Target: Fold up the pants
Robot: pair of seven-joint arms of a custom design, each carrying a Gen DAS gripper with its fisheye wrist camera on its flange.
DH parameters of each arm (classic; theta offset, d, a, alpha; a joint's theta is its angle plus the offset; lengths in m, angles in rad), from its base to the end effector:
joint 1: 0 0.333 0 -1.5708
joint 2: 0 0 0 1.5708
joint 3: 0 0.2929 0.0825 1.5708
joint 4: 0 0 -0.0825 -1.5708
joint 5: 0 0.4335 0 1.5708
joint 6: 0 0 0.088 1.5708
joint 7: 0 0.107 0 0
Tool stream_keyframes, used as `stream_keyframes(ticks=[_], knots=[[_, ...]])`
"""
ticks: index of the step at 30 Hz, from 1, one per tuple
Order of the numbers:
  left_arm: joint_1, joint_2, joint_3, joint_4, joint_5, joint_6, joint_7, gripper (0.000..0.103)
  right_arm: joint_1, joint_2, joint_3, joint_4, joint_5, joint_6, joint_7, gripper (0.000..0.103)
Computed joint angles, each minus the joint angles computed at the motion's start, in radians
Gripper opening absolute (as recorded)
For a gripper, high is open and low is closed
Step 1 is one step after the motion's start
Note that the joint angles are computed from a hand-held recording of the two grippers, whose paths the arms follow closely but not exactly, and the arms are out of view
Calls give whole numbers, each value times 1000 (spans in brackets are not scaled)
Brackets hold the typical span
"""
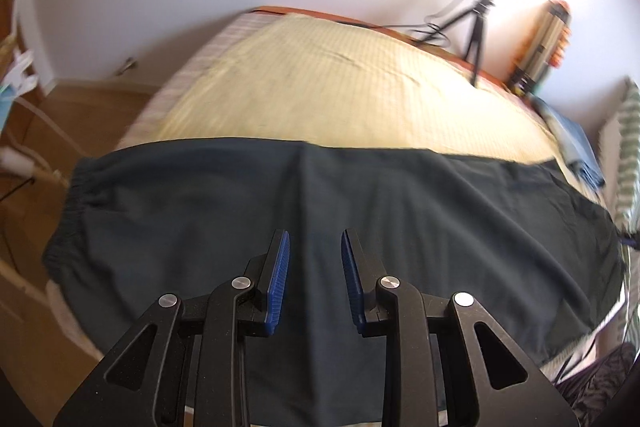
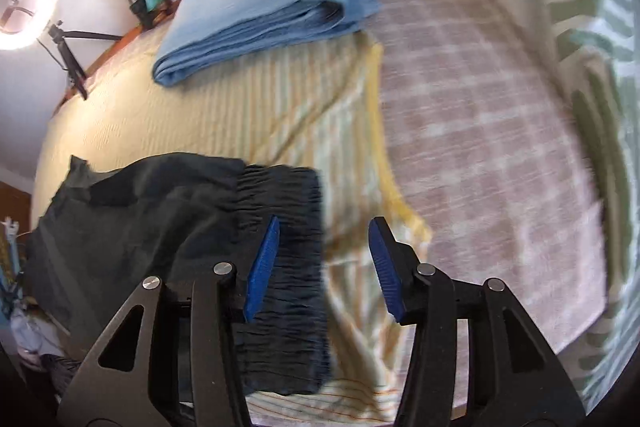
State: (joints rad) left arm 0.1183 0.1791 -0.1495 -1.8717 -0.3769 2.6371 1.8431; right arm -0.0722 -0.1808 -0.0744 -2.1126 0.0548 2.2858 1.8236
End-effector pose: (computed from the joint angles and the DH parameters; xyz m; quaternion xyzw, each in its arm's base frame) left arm 0.6875 -0.0077 0.4386 -0.6647 0.6757 -0.2899 0.1326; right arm 0.5766 -0.0853 0.4899 -0.5317 0.8280 -0.0950 0.1508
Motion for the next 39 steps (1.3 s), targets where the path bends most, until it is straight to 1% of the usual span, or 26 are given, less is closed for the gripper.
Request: stream_keyframes(ticks=[1,2,4,6,8,10,12,14,15,18,19,21,23,25,27,29,31,32,33,35,37,38,39], knots=[[1,1,5,1,5,3,-12,25,1,-12,9,-4,-29,8,0,49],[2,3,14,3,18,17,-36,25,10,-25,14,-8,-30,25,-22,49],[2,1,23,2,51,34,-75,25,35,-32,22,5,-2,69,-76,49],[-2,1,44,3,125,51,-146,25,68,-19,31,33,51,130,-128,53],[10,5,52,3,151,61,-182,25,103,21,39,79,115,181,-178,55],[32,16,47,5,127,57,-190,25,140,71,48,127,188,226,-253,55],[40,38,55,18,150,33,-232,25,172,144,67,192,224,258,-297,55],[50,71,63,52,169,-13,-287,25,196,224,83,268,251,266,-322,55],[56,81,65,62,172,-17,-310,25,205,253,89,297,266,260,-336,55],[56,100,78,77,240,-18,-383,25,232,375,107,423,271,236,-367,55],[68,105,68,83,224,-21,-379,25,239,404,111,454,268,229,-372,55],[105,117,39,95,139,-25,-355,25,253,474,116,533,256,197,-375,55],[118,126,29,101,100,-31,-357,25,269,570,114,649,225,126,-364,55],[101,136,41,108,150,-28,-376,25,277,643,108,740,199,68,-354,55],[83,133,51,103,208,-21,-397,25,273,731,111,849,205,-1,-336,55],[81,134,53,101,236,-14,-396,25,275,784,110,911,204,-26,-316,55],[88,136,46,101,235,-11,-386,25,278,819,114,952,199,-42,-314,55],[91,137,44,102,233,-10,-384,25,280,830,116,966,198,-48,-318,48],[93,139,42,103,232,-7,-382,25,279,835,120,971,201,-45,-325,29],[91,142,43,104,241,-2,-383,25,288,828,122,965,193,-44,-343,6],[85,143,47,104,260,3,-392,25,314,787,106,906,150,19,-357,4],[86,145,47,106,262,5,-395,25,321,779,99,898,131,37,-361,2],[86,144,46,104,264,7,-399,25,338,769,80,881,97,75,-342,2]])
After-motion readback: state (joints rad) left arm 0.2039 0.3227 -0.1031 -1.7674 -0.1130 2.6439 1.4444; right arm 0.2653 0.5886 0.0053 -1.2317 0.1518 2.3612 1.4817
